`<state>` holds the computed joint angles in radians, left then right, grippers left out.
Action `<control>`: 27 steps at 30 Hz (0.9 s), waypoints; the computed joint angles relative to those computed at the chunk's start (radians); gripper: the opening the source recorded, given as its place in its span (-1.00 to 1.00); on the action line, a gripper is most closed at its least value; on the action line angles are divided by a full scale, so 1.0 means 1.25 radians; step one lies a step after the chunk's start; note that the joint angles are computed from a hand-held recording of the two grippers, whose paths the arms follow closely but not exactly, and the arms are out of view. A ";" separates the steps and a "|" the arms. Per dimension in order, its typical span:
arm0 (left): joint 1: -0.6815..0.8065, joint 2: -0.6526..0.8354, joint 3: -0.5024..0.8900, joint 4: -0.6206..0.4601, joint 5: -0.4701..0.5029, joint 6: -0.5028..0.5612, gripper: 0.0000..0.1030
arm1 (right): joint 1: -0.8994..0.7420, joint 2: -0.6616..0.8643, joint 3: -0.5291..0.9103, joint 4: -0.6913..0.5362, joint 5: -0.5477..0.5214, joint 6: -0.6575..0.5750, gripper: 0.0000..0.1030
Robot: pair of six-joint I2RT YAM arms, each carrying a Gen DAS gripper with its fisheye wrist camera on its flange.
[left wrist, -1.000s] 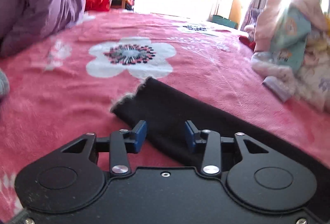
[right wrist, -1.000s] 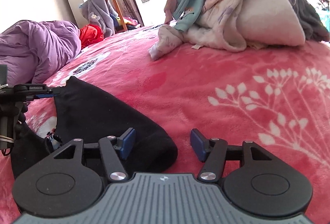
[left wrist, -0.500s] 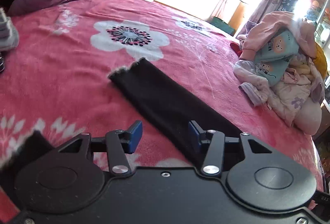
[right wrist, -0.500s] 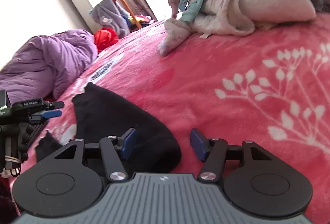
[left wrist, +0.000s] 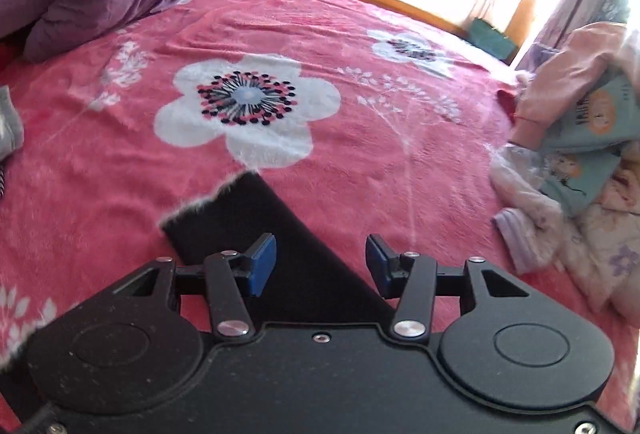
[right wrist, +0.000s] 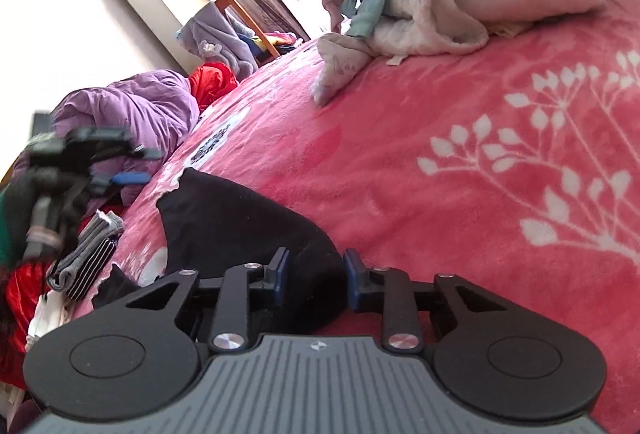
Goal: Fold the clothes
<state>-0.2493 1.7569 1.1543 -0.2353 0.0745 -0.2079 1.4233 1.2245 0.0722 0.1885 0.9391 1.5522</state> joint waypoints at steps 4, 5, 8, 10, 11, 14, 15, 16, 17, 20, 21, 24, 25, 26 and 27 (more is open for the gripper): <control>-0.022 0.119 0.118 -0.038 -0.091 -0.029 -0.07 | 0.000 0.005 0.022 -0.025 0.000 -0.028 -0.45; -0.027 0.142 0.139 -0.044 -0.111 -0.032 -0.08 | 0.001 0.002 0.021 -0.026 0.001 -0.029 -0.45; -0.043 0.198 0.195 -0.078 -0.159 -0.020 -0.13 | 0.007 -0.010 0.018 -0.034 0.005 -0.027 -0.45; -0.055 0.232 0.231 -0.107 -0.201 -0.015 -0.16 | 0.010 -0.013 0.015 -0.032 0.007 -0.025 -0.46; -0.061 0.248 0.249 -0.125 -0.231 -0.018 -0.19 | 0.011 -0.014 0.014 -0.031 0.008 -0.025 -0.46; -0.054 0.285 0.283 -0.153 -0.249 -0.031 -0.21 | 0.012 -0.016 0.010 -0.029 0.008 -0.019 -0.46; -0.052 0.287 0.283 -0.150 -0.249 -0.032 -0.28 | 0.013 -0.018 0.009 -0.031 0.010 -0.016 -0.46; -0.051 0.286 0.279 -0.143 -0.250 -0.032 -0.40 | 0.016 -0.017 0.010 -0.033 0.013 -0.013 -0.47; -0.051 0.279 0.268 -0.129 -0.253 -0.029 -0.51 | 0.021 -0.018 0.010 -0.036 0.016 -0.010 -0.47; -0.048 0.233 0.216 -0.086 -0.240 -0.024 -0.79 | 0.038 -0.027 0.010 -0.049 0.034 -0.001 -0.59; -0.041 0.213 0.194 -0.068 -0.219 -0.025 -0.82 | 0.049 -0.030 0.014 -0.063 0.047 0.007 -0.61; -0.006 0.146 0.122 -0.006 -0.128 -0.044 -0.83 | 0.101 -0.030 0.050 -0.158 0.101 0.040 -0.65; 0.008 0.125 0.103 0.005 -0.099 -0.051 -0.84 | 0.121 -0.020 0.075 -0.209 0.119 0.051 -0.66; 0.025 0.107 0.087 0.011 -0.067 -0.061 -0.84 | 0.139 -0.008 0.101 -0.261 0.136 0.061 -0.66; 0.049 0.082 0.058 0.037 -0.011 -0.076 -0.84 | 0.158 0.004 0.127 -0.314 0.149 0.076 -0.67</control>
<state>-0.1880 1.8600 1.2269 -0.1888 0.0607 -0.3031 1.6214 1.2292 0.2308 -0.2042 1.1258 1.6470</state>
